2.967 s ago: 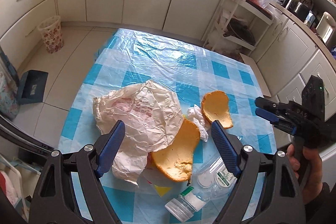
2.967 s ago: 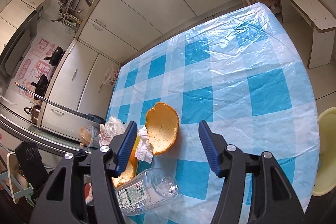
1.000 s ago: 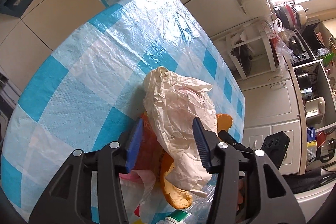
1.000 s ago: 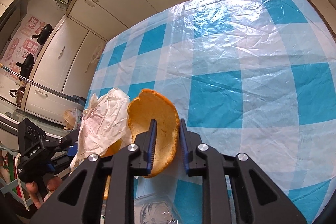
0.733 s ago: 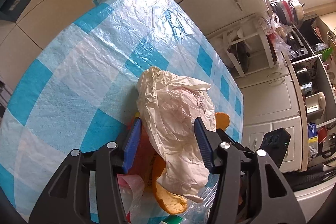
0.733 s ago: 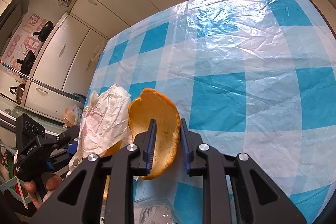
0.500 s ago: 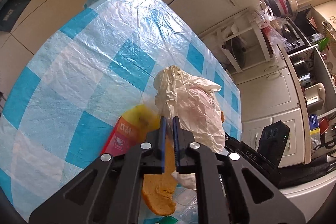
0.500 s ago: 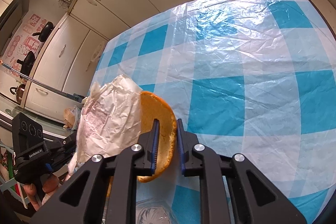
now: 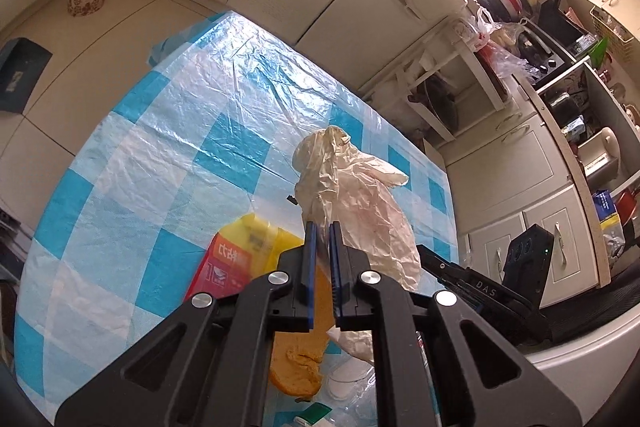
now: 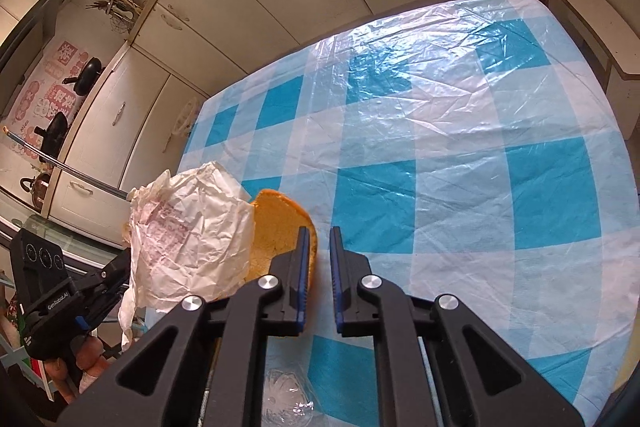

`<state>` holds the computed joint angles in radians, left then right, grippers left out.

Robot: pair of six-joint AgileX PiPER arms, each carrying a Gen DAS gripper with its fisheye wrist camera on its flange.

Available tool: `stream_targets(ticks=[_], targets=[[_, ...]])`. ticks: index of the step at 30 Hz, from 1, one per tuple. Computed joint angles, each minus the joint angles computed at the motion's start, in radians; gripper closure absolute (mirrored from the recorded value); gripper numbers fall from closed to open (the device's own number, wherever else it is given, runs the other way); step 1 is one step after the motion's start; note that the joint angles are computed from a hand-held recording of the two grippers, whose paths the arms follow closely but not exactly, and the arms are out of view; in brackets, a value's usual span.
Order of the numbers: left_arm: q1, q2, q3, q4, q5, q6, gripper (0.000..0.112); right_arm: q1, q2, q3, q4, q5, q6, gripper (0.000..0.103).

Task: Collect trash
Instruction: 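Lift the bag with the left tool while the right tool holds the crust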

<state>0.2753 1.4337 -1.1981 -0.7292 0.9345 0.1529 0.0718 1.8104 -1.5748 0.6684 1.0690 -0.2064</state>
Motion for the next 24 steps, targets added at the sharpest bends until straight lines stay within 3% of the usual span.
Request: stream_targets(ticks=[3, 5, 6, 10, 12, 16, 18, 20, 24], targets=[[-0.005, 0.004, -0.002, 0.003, 0.015, -0.005, 0.106, -0.003, 0.019, -0.004, 0.032, 0.018, 0.01, 0.089], [-0.008, 0.006, 0.008, 0.005, 0.018, -0.003, 0.106, 0.002, 0.025, -0.002, 0.04, 0.02, 0.011, 0.072], [-0.011, 0.007, 0.011, 0.006, 0.021, -0.002, 0.106, 0.008, 0.02, 0.007, 0.037, 0.011, 0.014, 0.069], [-0.032, 0.005, 0.025, -0.002, 0.018, 0.015, 0.106, 0.035, 0.032, -0.002, 0.025, 0.002, 0.027, 0.068], [-0.043, 0.007, 0.022, -0.004, 0.019, 0.022, 0.106, 0.049, 0.034, -0.003, 0.016, -0.012, 0.024, 0.069], [-0.051, 0.023, 0.023, -0.033, 0.03, 0.045, 0.104, 0.067, 0.044, -0.016, -0.008, -0.013, 0.014, 0.085], [-0.054, 0.036, 0.024, -0.062, 0.039, 0.06, 0.097, 0.084, 0.04, -0.018, -0.045, -0.028, 0.016, 0.091], [-0.062, 0.042, 0.031, -0.084, 0.039, 0.067, 0.08, 0.094, 0.034, -0.019, -0.062, -0.035, 0.006, 0.096], [-0.092, 0.04, 0.041, -0.068, 0.012, 0.057, 0.077, 0.112, 0.02, -0.023, -0.095, -0.043, -0.009, 0.096]])
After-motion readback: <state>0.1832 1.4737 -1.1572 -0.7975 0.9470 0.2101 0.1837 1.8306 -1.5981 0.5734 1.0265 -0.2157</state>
